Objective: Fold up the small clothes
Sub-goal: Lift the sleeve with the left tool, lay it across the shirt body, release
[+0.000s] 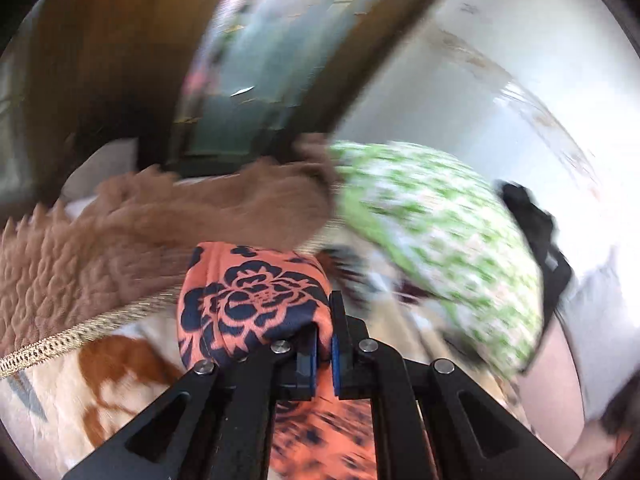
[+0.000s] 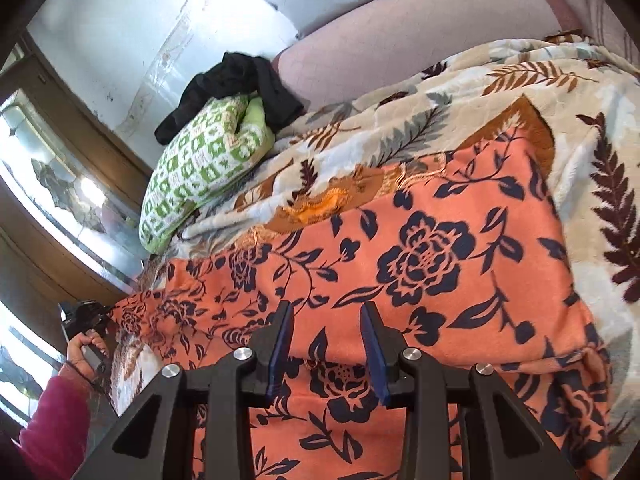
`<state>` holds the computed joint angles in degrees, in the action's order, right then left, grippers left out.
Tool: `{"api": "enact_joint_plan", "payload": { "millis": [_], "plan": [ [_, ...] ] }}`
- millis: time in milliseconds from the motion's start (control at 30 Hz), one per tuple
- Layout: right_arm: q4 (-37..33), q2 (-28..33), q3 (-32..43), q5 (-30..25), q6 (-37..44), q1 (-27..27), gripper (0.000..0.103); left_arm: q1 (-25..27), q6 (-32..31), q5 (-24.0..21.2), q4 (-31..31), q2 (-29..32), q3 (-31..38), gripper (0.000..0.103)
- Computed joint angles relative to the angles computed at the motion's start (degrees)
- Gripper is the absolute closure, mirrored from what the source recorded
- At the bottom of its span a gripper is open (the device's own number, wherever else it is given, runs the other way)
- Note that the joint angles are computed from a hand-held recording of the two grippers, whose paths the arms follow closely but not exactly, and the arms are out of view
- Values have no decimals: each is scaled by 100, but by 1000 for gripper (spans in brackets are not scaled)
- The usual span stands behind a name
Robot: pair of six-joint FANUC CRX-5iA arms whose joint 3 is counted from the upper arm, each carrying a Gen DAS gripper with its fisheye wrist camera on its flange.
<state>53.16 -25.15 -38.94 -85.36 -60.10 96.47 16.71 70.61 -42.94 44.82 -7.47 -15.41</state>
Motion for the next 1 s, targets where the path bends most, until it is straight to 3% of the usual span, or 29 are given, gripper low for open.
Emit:
{"api": "enact_joint_plan", "payload": {
  "millis": [200,367,567,667,767,833,867,900,933,967,1000],
  "plan": [
    [94,-405,-222,-817,-942,582,66,-922,-463,-481,179,-614,91,99],
    [24,-688,-326,-1891,-1721,1329,66,-2246,-424,-554,-189,-863,204,98],
    [-247,-1113,-507,-3159,-2789,2441,66,-4186,254,-108,-859,-866,-76,98],
    [-390,-1263,-566,-3587,-3145,2880,66,-5071,915,-381,-1693,-369,180,98],
    [-432,-1413,-636,-3610,-3257,3072,66,-5357,1253,-1120,-1933,114,365,91],
    [-446,-1578,-732,-3523,-3352,3175,65,-5323,1183,-1315,-1803,45,221,91],
    [-392,-1683,-812,-3422,-3398,3204,53,-5251,943,-1248,-1607,-133,29,91],
    [-343,-1723,-884,-3318,-3490,3215,43,-5142,629,-1152,-1361,-375,-184,86],
    [-253,-1759,-950,-3212,-3541,3185,33,-5030,353,-1052,-1148,-621,-389,71],
    [-145,-1765,-988,-3059,-3457,3078,33,-4881,75,-903,-934,-906,-590,62],
    [-74,-1735,-981,-2885,-3304,2917,33,-4765,-104,-605,-818,-1163,-774,41]
  ]
}}
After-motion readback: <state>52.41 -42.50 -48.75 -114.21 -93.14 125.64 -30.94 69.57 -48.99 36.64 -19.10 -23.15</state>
